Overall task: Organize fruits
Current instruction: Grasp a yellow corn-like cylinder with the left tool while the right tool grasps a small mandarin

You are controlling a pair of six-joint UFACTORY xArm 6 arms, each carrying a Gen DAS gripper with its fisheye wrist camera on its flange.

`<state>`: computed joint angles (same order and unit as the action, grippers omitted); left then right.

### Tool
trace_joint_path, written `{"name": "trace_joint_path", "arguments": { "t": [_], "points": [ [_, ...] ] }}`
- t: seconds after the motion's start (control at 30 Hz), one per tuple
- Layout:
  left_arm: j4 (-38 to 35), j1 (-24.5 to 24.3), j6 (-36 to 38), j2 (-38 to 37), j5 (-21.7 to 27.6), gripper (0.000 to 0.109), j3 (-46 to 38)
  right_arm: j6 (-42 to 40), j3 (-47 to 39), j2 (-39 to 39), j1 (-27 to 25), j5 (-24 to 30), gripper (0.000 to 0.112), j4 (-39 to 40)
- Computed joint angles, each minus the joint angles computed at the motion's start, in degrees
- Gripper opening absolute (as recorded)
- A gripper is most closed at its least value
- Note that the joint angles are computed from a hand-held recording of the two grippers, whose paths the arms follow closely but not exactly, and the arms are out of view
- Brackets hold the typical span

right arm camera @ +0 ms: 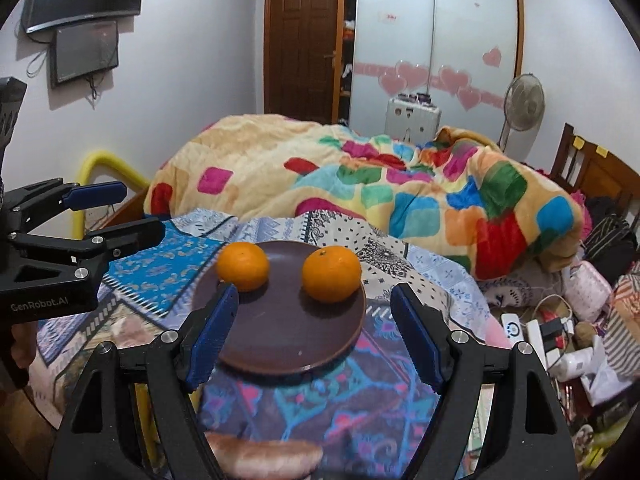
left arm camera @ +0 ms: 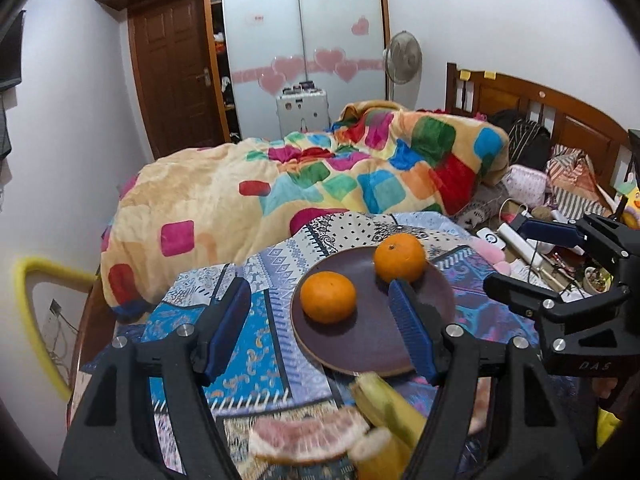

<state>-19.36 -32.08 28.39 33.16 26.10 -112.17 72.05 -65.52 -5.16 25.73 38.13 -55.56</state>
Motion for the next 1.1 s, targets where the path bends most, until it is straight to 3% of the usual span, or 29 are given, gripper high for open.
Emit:
{"name": "trace_joint_path", "arguments": {
  "t": [0.2, 0.47, 0.8, 1.1],
  "points": [
    [-6.3, -0.5, 4.8, -10.9, -5.5, 0.077, 15.5, 4.8, 3.3, -4.9, 5.6, 5.2, 0.076, -4.2],
    [-8.7, -0.7, 6.1, -19.3, -7.2, 0.077, 28.4, 10.6, 8.3, -8.5, 10.2, 7.4, 0.077, -6.0],
    [-6.9, -2.0, 3.4, -20.4, -8.1, 0.077, 36.5, 15.1, 15.3, -9.8, 12.0, 7.7, 0.077, -4.2],
    [-8.7, -3.2, 2.7, -18.5, -11.0, 0.073, 38.8, 18.6, 20.4, -9.6, 10.5, 2.9, 0.076, -3.0]
  ]
}}
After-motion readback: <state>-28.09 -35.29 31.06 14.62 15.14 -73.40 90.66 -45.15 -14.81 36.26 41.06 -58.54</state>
